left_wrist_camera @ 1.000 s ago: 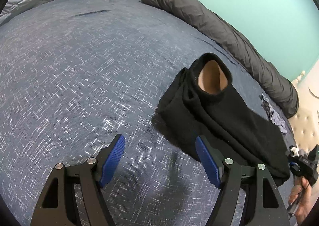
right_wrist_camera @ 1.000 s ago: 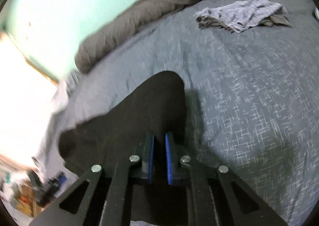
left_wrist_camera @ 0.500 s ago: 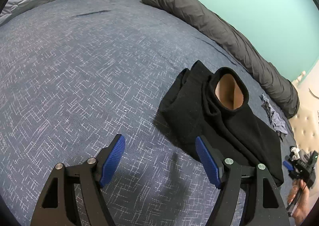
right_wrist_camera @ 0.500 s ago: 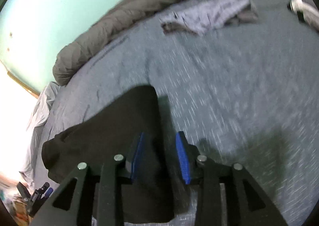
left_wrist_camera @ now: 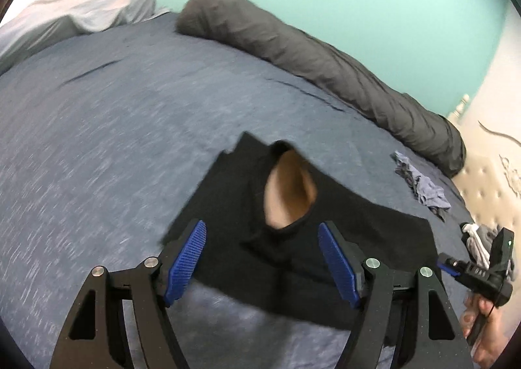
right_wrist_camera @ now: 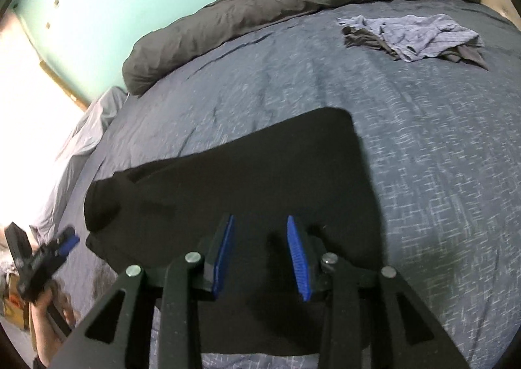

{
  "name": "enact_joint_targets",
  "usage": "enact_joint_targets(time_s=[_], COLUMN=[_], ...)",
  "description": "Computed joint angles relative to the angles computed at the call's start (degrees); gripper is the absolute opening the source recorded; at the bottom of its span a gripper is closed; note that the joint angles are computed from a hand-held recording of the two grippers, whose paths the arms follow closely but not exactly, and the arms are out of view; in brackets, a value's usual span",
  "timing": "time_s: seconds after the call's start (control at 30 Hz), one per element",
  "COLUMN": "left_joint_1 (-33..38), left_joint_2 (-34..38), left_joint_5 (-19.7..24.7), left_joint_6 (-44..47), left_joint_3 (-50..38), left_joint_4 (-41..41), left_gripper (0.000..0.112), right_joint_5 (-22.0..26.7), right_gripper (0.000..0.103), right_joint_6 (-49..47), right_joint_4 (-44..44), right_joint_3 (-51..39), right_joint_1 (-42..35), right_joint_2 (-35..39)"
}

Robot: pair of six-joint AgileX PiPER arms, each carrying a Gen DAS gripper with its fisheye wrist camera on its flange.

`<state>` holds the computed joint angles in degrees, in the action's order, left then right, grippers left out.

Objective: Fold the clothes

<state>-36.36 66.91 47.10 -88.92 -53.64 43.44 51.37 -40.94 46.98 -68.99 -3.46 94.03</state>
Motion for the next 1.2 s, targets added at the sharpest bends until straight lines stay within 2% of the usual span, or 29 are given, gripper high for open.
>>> enact_joint_targets(time_s=[0.03,0.1,0.17,0.27,0.4,0.53,0.67,0.8,0.87,0.93,1.07,1.17,1.2], left_joint_1=[0.05,0.93,2.75,6.4,10.33,14.08,17.79,17.99,17.23,15.82,11.09,6.39,6.2], left_joint_2=[1.36,3.6,5.6,7.03,3.28,-0.62,-1.14,-0.82,-1.3,-2.25,-4.34,-4.44,-3.4], left_joint_5=[-0.31,-1.4,-3.24,-6.71,-11.46,-12.75,-15.29,-15.25,-14.0,-12.19,-7.69,-5.15,-5.82], left_joint_6=[0.33,2.47,6.15,11.97,15.7,20.55,27.08,27.02,23.22,18.45,9.38,5.96,7.21], left_joint_3=[-1.1,-2.65,-3.64,-3.25,1.3,5.15,7.58,7.64,7.22,6.68,5.12,3.64,3.32], left_joint_4=[0.37,-0.42,-3.01,-8.34,-13.85,-19.81,-27.25,-27.54,-24.07,-19.57,-9.86,-3.74,-4.41], left_gripper=[0.075,0.067,0.035,0.004,0.004,0.004,0.004,0.009,0.027,0.041,0.042,0.044,0.045], right_joint_5=[0.26,0.77,1.59,3.07,3.89,3.56,3.21,2.99,2.03,1.37,-0.67,-3.18,-3.62], right_gripper=[0.035,0.035,0.035,0.035,0.035,0.035,0.035,0.036,0.037,0.038,0.039,0.039,0.039], right_joint_6=[-0.12,-0.36,-0.74,-1.14,-2.29,-2.04,-1.14,1.26,1.77,2.15,3.1,4.23,4.7], right_joint_4=[-0.16,-0.47,-0.54,0.13,0.4,0.36,-0.05,-3.04,-2.92,-2.19,-1.35,0.54,1.07], right_joint_3=[-0.01,-0.05,-0.69,-1.72,-1.95,-1.65,-1.01,-1.74,-1.69,-1.54,-0.43,-0.14,-0.34], right_joint_1=[0.17,0.5,0.47,-0.04,-0.04,0.81,2.4,5.38,6.45,7.41,11.28,14.71,15.77], right_joint_2=[-0.01,-0.01,0.06,0.33,0.5,1.38,1.66,2.1,1.73,1.55,1.95,3.28,4.02])
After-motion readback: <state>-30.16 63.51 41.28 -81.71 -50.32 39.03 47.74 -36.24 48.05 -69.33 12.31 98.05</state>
